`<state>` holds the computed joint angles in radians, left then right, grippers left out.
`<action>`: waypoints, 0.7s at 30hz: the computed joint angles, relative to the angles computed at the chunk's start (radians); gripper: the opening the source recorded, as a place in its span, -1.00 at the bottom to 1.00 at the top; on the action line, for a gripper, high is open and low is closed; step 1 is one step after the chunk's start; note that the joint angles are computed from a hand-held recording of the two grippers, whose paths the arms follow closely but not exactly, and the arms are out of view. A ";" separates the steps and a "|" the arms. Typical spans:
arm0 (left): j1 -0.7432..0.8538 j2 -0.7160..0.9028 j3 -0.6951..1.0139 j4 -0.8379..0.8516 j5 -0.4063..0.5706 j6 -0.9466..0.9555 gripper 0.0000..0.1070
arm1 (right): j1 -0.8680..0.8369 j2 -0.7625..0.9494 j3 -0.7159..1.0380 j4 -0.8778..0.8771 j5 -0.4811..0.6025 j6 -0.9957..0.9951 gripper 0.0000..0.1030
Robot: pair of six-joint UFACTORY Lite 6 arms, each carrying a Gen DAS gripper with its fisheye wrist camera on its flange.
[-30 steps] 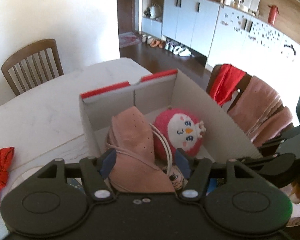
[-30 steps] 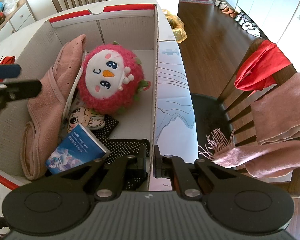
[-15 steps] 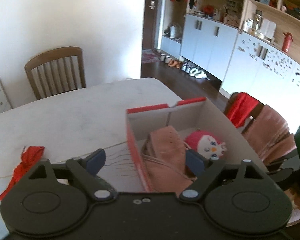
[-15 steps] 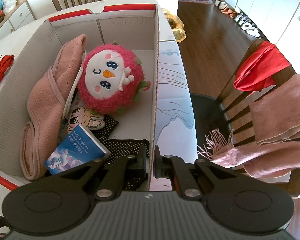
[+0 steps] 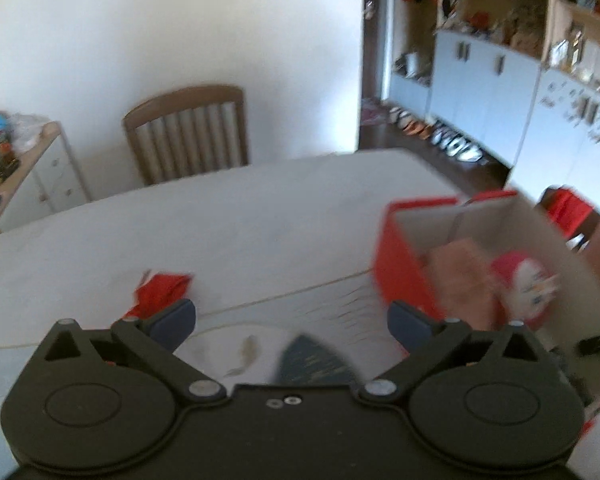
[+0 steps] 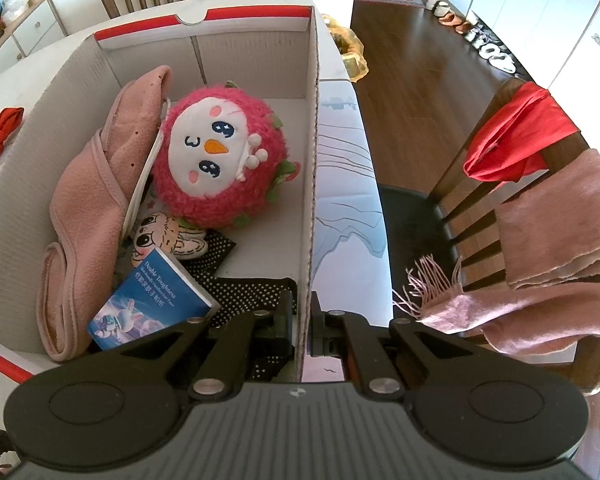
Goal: Organize objects
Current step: 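Move the left gripper back over the table to the red knotted cloth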
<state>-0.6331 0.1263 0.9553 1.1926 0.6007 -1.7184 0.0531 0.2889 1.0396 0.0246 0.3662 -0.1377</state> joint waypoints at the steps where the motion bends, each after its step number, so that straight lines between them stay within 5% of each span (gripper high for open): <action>1: 0.016 -0.007 -0.021 0.006 -0.009 -0.005 0.90 | 0.000 0.000 0.001 -0.002 0.001 0.002 -0.88; 11: 0.283 0.001 -0.167 0.281 -0.121 -0.076 0.90 | 0.015 0.006 0.016 -0.054 0.020 0.074 -0.88; 21: 0.484 0.130 -0.141 0.430 -0.224 -0.124 0.90 | 0.035 -0.003 0.010 -0.134 0.022 0.172 -0.88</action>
<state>-0.1491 0.2562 0.8140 1.6231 0.3771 -1.8421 0.0882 0.2862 1.0494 -0.1090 0.3878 0.0346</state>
